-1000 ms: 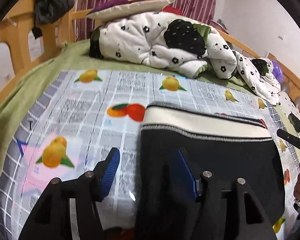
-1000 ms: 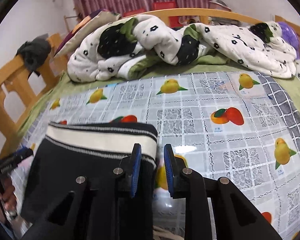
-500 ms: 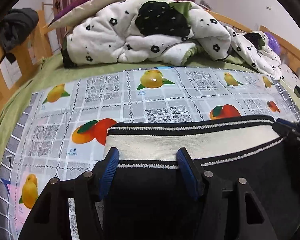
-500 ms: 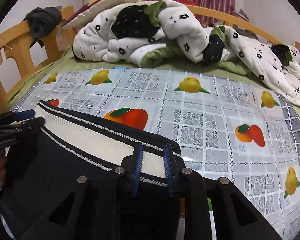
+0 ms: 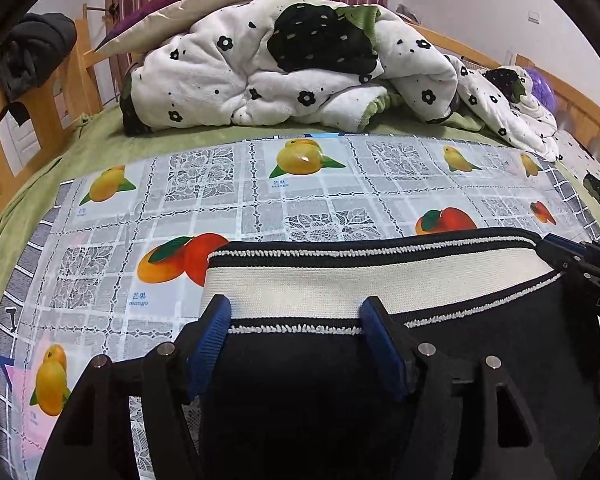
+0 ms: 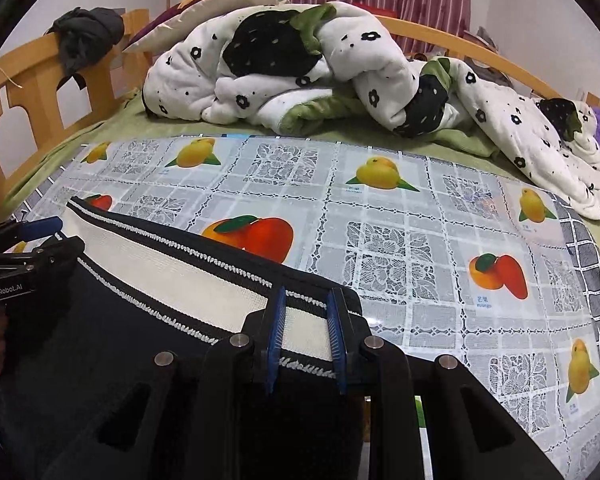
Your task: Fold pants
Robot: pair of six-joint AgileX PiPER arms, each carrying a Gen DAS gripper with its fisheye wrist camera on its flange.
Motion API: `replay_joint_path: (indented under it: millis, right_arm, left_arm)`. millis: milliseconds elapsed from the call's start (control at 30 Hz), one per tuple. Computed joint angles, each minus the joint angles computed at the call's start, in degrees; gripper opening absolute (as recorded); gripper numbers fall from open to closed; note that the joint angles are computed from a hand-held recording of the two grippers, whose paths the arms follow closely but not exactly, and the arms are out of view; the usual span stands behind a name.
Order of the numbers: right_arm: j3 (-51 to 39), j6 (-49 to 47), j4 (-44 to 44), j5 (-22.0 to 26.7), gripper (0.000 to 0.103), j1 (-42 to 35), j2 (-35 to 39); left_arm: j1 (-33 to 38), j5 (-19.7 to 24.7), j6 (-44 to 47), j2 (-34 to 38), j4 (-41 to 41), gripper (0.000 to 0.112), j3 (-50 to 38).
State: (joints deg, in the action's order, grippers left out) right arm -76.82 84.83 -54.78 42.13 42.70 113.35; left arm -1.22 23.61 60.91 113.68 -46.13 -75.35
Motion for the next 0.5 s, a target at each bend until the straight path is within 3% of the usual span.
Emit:
replay_joint_path:
  millis: [500]
  right_arm:
    - [1.99, 1.75, -0.72, -2.8, 0.021, -0.98, -1.06]
  left_arm:
    - [0.56, 2.01, -0.72, 1.11, -0.06, 0.079, -1.39]
